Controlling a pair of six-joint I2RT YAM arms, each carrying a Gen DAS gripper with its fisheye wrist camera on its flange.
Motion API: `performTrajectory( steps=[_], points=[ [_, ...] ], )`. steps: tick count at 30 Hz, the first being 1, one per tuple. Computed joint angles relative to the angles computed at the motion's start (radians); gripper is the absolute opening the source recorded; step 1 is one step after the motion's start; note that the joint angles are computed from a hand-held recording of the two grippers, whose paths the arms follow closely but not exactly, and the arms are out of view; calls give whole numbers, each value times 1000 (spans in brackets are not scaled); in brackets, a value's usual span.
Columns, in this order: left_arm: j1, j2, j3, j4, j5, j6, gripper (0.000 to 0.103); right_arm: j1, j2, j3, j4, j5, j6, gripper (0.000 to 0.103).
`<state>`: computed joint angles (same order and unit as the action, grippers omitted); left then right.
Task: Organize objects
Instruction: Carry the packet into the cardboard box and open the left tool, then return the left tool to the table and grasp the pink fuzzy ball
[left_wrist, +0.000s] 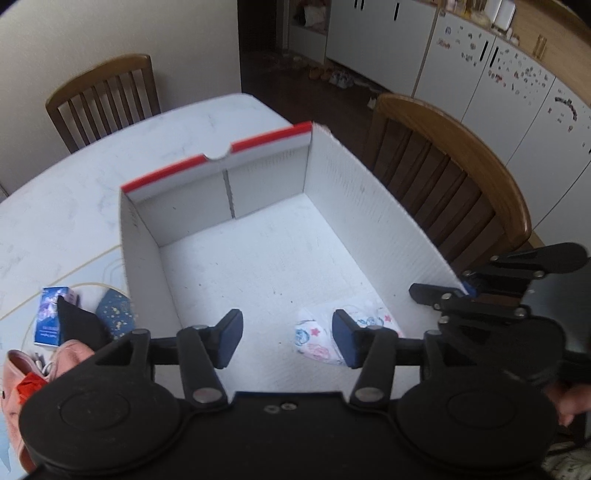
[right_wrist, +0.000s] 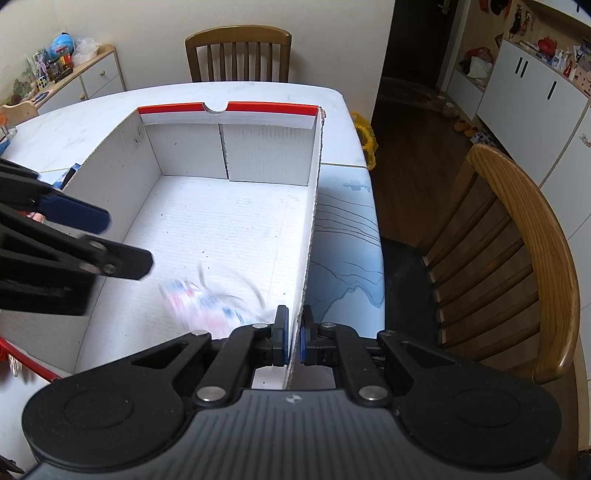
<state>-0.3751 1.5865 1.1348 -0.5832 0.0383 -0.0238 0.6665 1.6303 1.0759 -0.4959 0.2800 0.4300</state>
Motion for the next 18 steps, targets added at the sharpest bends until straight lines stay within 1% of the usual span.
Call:
performTrajectory(
  steps=[3, 7, 10, 18],
  points=[
    [11, -50, -19, -4, 1, 1, 54, 0, 1, 1, -1, 0, 0, 5],
    [23, -124, -55, 1, 4, 3, 60, 3, 0, 3, -6, 2, 0, 5],
    [40, -173, -75, -2, 5, 2, 62, 5, -6, -1, -10, 2, -3, 5],
    [125, -307, -148, -18, 18, 12, 65, -6, -8, 0, -13, -12, -14, 5]
  ],
)
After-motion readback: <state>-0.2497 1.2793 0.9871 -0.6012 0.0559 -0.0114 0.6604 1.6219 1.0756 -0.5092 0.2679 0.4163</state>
